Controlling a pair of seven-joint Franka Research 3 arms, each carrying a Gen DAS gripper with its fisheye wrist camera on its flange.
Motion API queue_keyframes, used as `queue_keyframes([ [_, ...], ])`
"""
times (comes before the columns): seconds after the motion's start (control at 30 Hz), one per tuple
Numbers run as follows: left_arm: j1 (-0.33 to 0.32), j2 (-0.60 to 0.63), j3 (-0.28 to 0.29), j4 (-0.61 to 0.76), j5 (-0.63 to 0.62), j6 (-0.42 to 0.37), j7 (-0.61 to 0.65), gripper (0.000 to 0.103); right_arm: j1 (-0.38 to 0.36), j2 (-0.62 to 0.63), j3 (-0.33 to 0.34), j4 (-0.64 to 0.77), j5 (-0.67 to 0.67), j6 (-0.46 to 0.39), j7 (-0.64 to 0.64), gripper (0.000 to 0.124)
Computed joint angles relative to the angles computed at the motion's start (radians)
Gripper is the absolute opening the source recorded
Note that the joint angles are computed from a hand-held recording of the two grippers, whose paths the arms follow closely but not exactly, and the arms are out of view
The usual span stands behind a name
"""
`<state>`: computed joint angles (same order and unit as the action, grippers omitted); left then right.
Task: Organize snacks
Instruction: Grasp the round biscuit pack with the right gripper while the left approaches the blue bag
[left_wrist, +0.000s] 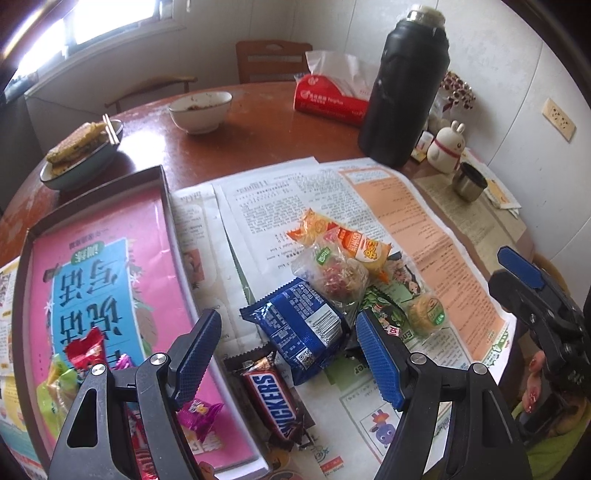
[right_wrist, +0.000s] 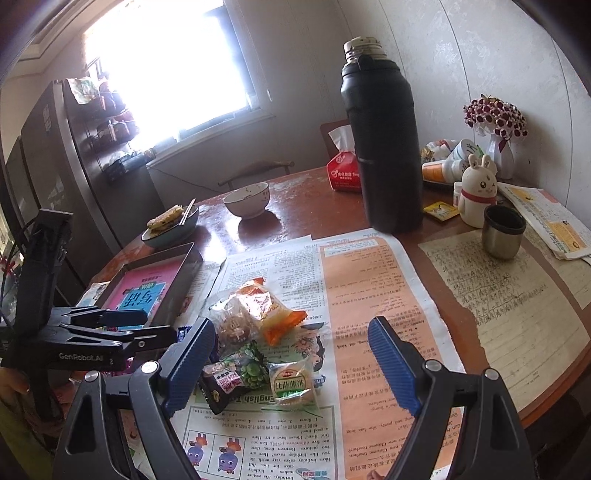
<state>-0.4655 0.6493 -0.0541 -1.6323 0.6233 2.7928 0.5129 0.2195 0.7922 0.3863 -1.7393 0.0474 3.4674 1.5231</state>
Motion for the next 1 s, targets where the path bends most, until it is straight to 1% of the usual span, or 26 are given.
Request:
queue_keyframes([
  [0.1,0.024,0.039,-0.034,0.051,-0.044,-0.041,0.055,0.077,-0.005,0.007,0.005,0.009,-0.008,-0.019,-0.005,0.085],
  [0.2,0.04,0.072,-0.055,0.092,-0.089,-0.068,0.102,0.077,-0.013,0.015,0.014,0.021,-0.012,-0.054,-0.02,0.085],
  [0.27,0.045,0.094,-0.065,0.124,-0.121,-0.102,0.128,0.077,-0.01,0.022,0.014,0.036,-0.006,-0.096,-0.039,0.085],
  [0.33,0.034,0.104,-0.053,0.137,-0.126,-0.105,0.131,0.077,-0.002,0.031,0.012,0.053,0.008,-0.13,-0.065,0.085],
  [0.37,0.04,0.11,-0.062,0.145,-0.137,-0.108,0.147,0.077,0.006,0.034,0.006,0.062,0.019,-0.148,-0.078,0.085],
  [0.47,0.039,0.129,-0.066,0.172,-0.161,-0.13,0.171,0.077,0.064,0.041,-0.051,0.093,0.068,-0.196,-0.104,0.085],
  [0.57,0.033,0.153,-0.065,0.209,-0.175,-0.162,0.192,0.077,0.103,0.049,-0.091,0.116,0.111,-0.223,-0.127,0.085],
  [0.63,0.033,0.16,-0.066,0.217,-0.184,-0.163,0.199,0.077,0.147,0.051,-0.14,0.132,0.142,-0.247,-0.133,0.085],
  [0.73,0.024,0.171,-0.057,0.238,-0.184,-0.176,0.2,0.077,0.189,0.057,-0.188,0.147,0.173,-0.264,-0.143,0.08],
  [1.0,0.01,0.191,-0.045,0.272,-0.176,-0.2,0.211,0.077,0.225,0.077,-0.22,0.178,0.204,-0.29,-0.177,0.064],
])
